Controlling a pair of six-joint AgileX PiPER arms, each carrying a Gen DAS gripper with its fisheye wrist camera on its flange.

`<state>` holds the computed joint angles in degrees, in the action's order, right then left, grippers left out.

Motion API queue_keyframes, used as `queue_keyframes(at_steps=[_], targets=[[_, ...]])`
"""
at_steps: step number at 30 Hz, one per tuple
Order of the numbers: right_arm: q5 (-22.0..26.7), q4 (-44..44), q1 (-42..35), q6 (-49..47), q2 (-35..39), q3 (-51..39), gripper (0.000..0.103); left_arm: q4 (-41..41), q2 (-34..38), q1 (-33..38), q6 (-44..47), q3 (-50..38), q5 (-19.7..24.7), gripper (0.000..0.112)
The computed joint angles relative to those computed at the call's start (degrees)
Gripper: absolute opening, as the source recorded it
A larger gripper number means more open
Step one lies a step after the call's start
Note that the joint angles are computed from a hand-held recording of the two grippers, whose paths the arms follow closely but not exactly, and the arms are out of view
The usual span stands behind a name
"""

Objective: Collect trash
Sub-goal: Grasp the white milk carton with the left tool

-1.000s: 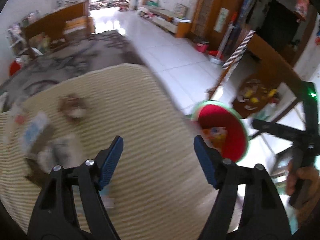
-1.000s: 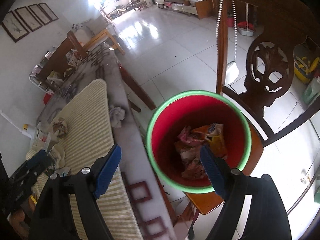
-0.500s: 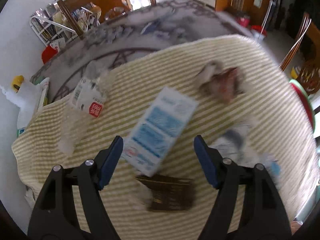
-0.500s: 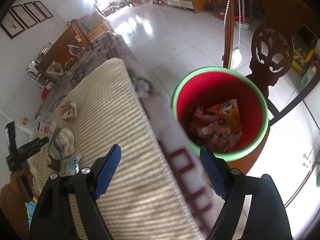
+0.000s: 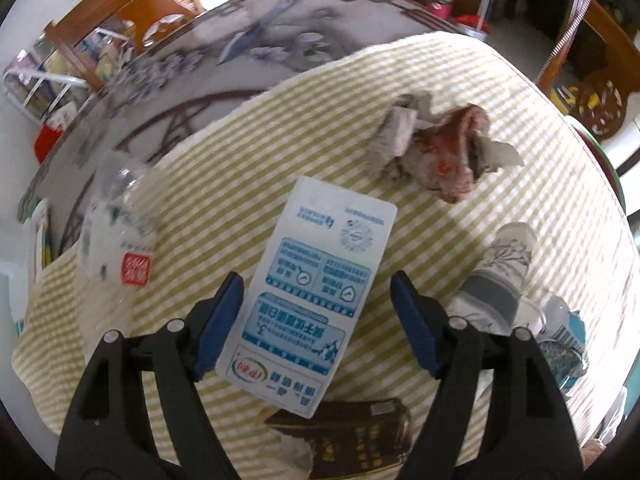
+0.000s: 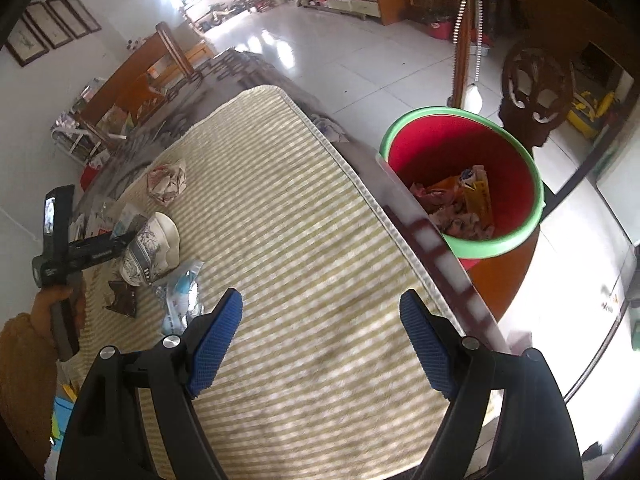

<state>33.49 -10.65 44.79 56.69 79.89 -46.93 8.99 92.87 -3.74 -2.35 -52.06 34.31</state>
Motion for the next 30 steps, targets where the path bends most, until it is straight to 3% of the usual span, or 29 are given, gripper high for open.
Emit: queue_keyframes(at_steps=[3,5,14,19,25,30], targets=[[1.3,-5.1,3.1,8.5,-2.3,1.7,0.078,-0.5,0.3,-0.9,0.2,-0.1,-0.7,0.070],[1.6,-6.6,4.2,12.5,-3.9,3.2,0.078,1.6,-0.4,-2.0,-2.3,0.4,-0.8,0.060],[1.4,-9.1,7.7,21.7,-5.7,5.6,0.078,-3.7,-7.5,-0.3,1.5,5.6,-3.1,0.058],[0.7,-8.5,9.8,18.8,-0.6,0.9,0.078,-10.9,-18.6,5.1,7.1,10.5,-2.1,0.058],[-1.6,-4.0,9.6,9.8,7.2,-6.0,0.078,-22.5,-31.2,14.0,16.2,14.8,4.2,0.058],[-0.4,0.6,9.2,-1.2,15.2,-15.3,0.078,-28.2,-40.8,21.2,22.0,19.6,10.7,0.058]])
